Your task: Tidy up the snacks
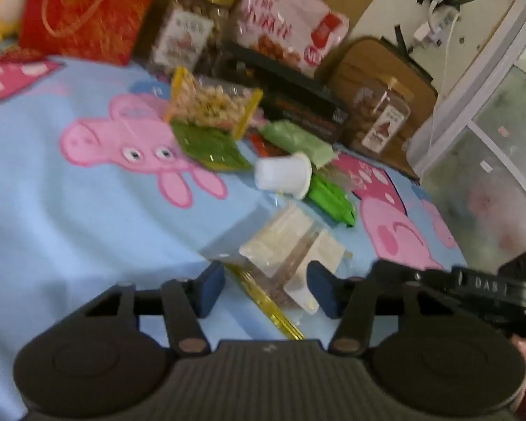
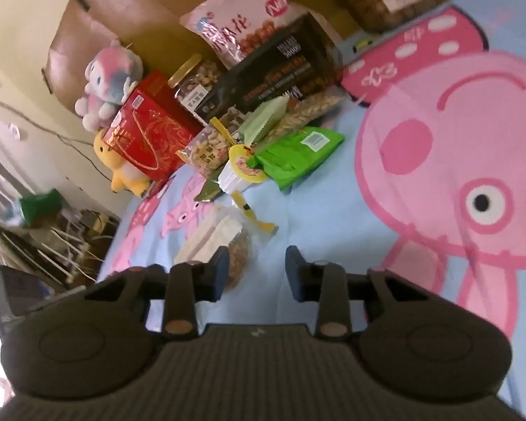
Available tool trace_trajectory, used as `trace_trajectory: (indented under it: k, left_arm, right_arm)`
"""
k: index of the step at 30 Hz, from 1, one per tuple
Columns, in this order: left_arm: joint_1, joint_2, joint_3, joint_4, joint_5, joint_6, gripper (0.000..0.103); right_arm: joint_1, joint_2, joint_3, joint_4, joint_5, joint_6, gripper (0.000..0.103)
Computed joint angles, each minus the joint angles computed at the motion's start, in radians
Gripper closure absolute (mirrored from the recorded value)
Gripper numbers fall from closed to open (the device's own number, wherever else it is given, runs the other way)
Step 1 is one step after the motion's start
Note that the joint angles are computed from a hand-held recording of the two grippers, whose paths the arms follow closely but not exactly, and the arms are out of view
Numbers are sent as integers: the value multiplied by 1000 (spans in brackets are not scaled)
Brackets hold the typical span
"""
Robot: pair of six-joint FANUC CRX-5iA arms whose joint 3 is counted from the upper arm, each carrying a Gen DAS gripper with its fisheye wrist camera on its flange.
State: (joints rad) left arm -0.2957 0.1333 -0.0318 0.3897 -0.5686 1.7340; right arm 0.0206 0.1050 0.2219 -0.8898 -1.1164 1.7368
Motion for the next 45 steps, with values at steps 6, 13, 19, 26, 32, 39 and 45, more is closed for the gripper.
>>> trace_trajectory:
  k: [6, 13, 19, 26, 32, 39, 45]
  left_arm:
    - [3, -13, -59, 85, 53, -100, 56]
    - [11, -25, -109, 231, 100, -235, 63]
    - [44, -64, -96, 91, 27, -114, 62]
    - [132, -300, -349, 147, 76, -129, 42]
    - [206, -391, -458, 205, 167, -98, 41]
    - [177, -311, -350, 189, 101, -133, 41]
    - [107, -184, -227, 279, 93, -272, 47]
  right_arm:
    - [0, 79, 63, -55, -42, -38, 65]
    - [59, 34, 52, -12, 48, 62, 81]
    - [132, 11, 93, -5, 63, 219, 81]
    - [193, 68, 178, -60, -139, 363, 81]
    - [206, 70, 172, -42, -203, 444, 79]
    - [120, 5, 91, -6, -9, 339, 64]
    - [71, -1, 14, 99, 108, 40, 61]
